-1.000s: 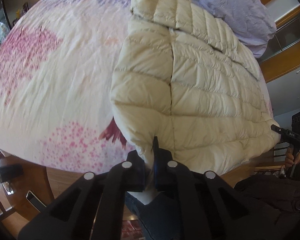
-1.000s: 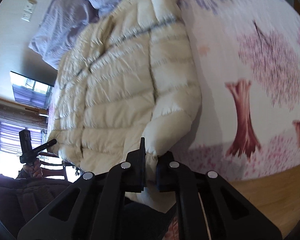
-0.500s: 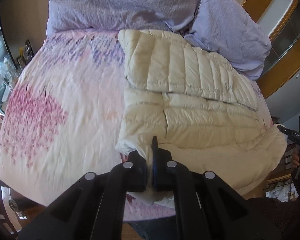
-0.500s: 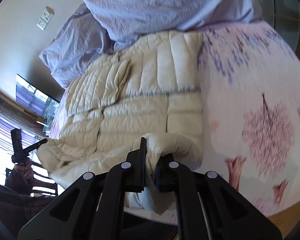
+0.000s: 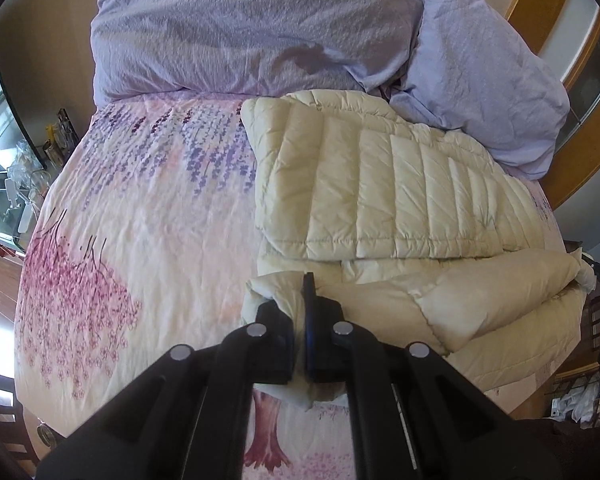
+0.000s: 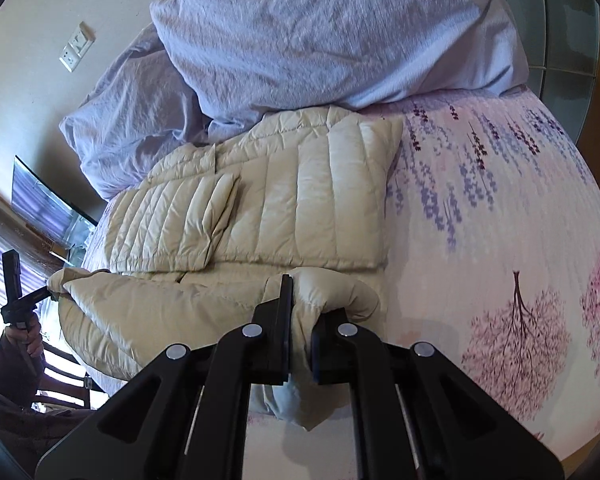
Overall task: Fold large clothes
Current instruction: 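Lift the hem with both grippers and fold it toward the collar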
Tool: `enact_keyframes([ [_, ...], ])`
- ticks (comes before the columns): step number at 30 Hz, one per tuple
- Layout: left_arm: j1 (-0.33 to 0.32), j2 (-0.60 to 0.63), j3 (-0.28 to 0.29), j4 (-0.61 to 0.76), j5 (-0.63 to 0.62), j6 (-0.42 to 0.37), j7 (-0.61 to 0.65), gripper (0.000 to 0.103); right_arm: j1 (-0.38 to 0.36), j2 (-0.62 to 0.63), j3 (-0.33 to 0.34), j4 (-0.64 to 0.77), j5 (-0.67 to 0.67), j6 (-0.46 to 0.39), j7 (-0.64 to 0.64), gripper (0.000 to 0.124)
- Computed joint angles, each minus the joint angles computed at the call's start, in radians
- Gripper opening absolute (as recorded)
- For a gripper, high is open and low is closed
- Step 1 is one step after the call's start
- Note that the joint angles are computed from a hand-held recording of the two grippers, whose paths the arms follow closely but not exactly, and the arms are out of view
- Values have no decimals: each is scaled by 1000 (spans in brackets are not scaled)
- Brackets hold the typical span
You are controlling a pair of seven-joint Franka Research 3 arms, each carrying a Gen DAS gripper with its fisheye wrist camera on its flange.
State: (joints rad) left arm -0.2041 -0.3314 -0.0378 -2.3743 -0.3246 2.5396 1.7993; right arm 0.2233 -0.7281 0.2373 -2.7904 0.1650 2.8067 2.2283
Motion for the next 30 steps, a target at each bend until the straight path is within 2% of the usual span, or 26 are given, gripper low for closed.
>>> enact_keyframes([
  [8,19,100,-27,100,29,36,-36,4,-93,107,35,83,-72,29,14,7],
  [13,41,182,-58,191,77,66,-80,4,-201,195,95,163,-170,40,92,7],
  [18,66,284,-88,309,128,70,-150,4,-259,280,112,233,-271,39,186,7],
  [25,94,415,-125,467,190,54,-252,4,-272,400,69,316,-373,77,292,7],
  [30,112,519,-144,591,198,1,-310,5,-198,506,-39,379,-306,101,281,8],
])
